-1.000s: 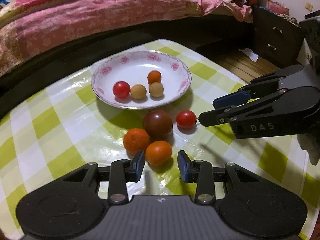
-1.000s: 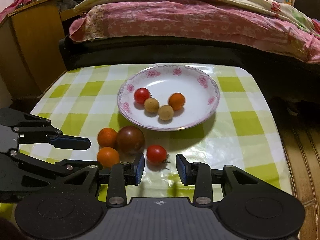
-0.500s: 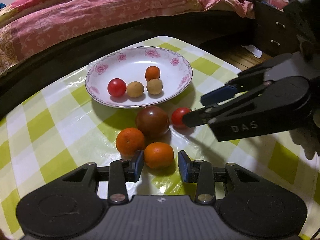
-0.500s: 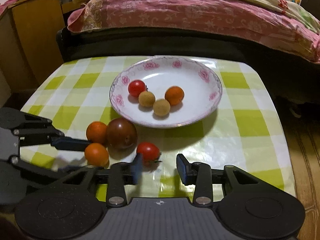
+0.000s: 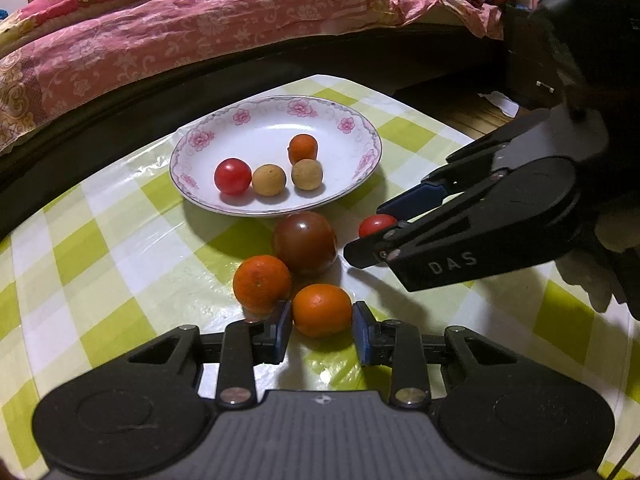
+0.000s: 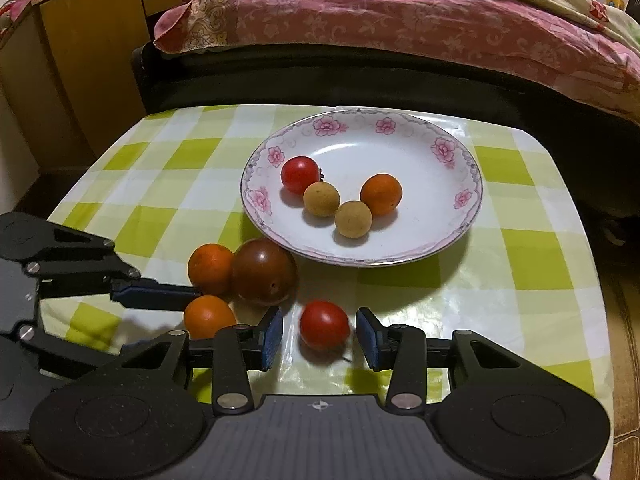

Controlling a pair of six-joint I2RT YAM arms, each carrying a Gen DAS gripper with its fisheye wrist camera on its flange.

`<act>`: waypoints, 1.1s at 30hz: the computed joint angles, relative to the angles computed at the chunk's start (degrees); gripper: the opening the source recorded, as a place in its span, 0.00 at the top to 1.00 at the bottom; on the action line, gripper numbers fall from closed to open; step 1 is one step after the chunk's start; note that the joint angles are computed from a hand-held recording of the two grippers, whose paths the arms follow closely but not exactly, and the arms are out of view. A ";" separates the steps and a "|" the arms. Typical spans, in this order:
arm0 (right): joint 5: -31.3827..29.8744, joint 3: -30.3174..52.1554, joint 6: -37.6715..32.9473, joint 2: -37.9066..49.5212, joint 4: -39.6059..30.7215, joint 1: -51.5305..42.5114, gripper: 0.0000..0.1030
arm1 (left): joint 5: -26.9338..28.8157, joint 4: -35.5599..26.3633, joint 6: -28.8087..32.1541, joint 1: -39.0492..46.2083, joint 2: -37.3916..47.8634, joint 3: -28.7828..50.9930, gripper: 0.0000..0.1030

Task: Organize fruits
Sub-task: 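Move both open tools back toward the remaining fruits, then grasp a small orange with the left tool while the right tool grasps a red cherry tomato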

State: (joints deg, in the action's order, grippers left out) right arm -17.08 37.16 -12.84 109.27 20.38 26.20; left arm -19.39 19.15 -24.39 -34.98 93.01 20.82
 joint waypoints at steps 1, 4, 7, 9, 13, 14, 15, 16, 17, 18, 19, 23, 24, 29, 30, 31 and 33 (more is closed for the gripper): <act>0.32 0.36 -0.03 0.39 -0.07 0.13 0.65 | -0.07 0.08 0.20 -0.02 0.08 0.02 0.62; 0.65 0.72 -0.44 1.11 -0.01 -0.01 0.69 | -0.20 0.01 0.38 0.12 0.62 0.34 0.62; 1.56 0.52 -0.78 0.95 0.21 0.19 0.73 | -0.52 -0.09 0.12 -0.15 1.26 0.55 0.62; 2.05 0.27 -0.81 0.84 0.52 0.40 0.74 | -0.76 0.54 0.22 -0.26 1.88 0.47 0.62; 3.28 -0.58 -0.71 0.76 2.14 1.04 0.76 | -0.41 1.01 0.34 -0.22 2.31 0.62 0.62; 3.59 -0.77 -0.92 0.67 2.37 1.21 0.76 | -0.23 0.97 0.42 -0.10 2.19 0.59 0.62; 3.73 -0.87 -1.17 0.60 2.37 1.31 0.76 | -0.08 1.03 0.41 0.02 2.13 0.52 0.62; 3.57 -0.83 -1.31 0.52 2.09 1.23 0.76 | 0.05 1.10 0.48 0.15 2.15 0.51 0.62; 3.41 -0.73 -1.17 0.38 1.66 1.14 0.76 | 0.12 0.97 0.57 0.15 2.06 0.52 0.62; 3.16 -0.66 -1.00 0.24 1.25 0.92 0.76 | 0.23 0.83 0.69 0.15 1.94 0.51 0.62; 2.98 -0.62 -0.87 0.18 0.98 0.74 0.76 | 0.52 0.63 0.88 0.22 1.71 0.46 0.62; 3.18 -1.22 -1.42 -1.08 -0.68 0.43 0.76 | 1.11 -0.84 0.79 -0.80 0.26 0.02 0.62; 3.14 -1.46 -1.59 -1.69 -1.57 0.24 0.76 | 1.09 -1.02 0.69 -1.19 -0.08 -0.17 0.62; 3.17 -4.55 -2.19 -5.24 -4.09 -0.25 0.76 | 0.78 -3.47 0.18 -3.47 -2.46 -0.55 0.62; 3.10 -5.20 -2.27 -6.17 -4.76 -0.13 0.76 | 0.64 -3.99 -0.04 -4.05 -3.09 -0.73 0.62; 3.41 -5.76 -2.39 -6.89 -5.01 0.18 0.76 | 0.54 -4.49 -0.27 -4.52 -3.70 -0.90 0.62; 4.08 -6.74 -2.54 -8.30 -5.76 0.78 0.76 | 0.44 -5.41 -0.55 -5.26 -4.53 -1.07 0.62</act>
State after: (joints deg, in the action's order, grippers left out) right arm -13.00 30.42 -15.38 100.98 14.62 26.98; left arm -18.94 13.75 -24.95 -40.24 88.48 19.76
